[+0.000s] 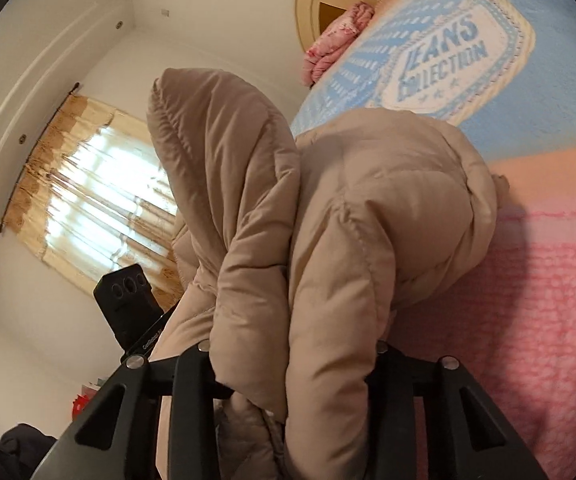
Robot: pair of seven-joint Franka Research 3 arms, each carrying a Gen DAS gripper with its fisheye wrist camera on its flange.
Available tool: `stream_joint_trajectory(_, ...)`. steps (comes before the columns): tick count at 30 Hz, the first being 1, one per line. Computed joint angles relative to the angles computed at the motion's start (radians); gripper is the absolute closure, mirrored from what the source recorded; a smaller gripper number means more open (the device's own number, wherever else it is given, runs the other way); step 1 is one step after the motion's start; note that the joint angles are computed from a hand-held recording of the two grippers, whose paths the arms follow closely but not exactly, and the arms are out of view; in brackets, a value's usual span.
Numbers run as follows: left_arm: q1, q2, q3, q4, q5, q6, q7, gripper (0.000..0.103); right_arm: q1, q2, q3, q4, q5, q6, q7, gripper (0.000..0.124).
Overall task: Fold large clothes
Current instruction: 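Hold the lifted jacket bundle with both grippers and carry it across the bed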
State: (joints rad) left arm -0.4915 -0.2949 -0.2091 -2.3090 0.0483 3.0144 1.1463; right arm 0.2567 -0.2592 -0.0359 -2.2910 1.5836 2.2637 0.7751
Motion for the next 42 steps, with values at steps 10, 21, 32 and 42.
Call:
stream_joint_trajectory(10,0.161,-0.112,-0.083,-0.038,0.164,-0.028,-0.119,0.071,0.052,0.139,0.061,0.19,0.089,0.036,-0.041,0.09)
stream_joint_trajectory(21,0.239,-0.183,-0.062,-0.105,0.275,-0.046,-0.216,0.071,0.079,0.309,0.138,0.416,0.009,0.067,0.033,0.09)
stream_joint_trajectory(32,0.248,-0.254,-0.014,-0.192,0.257,-0.058,-0.226,0.071,0.093,0.466,0.216,0.604,-0.128,0.114,0.137,0.091)
stream_joint_trajectory(42,0.236,-0.264,0.029,-0.232,0.222,-0.058,-0.189,0.071,0.1,0.526,0.259,0.664,-0.194,0.148,0.202,0.091)
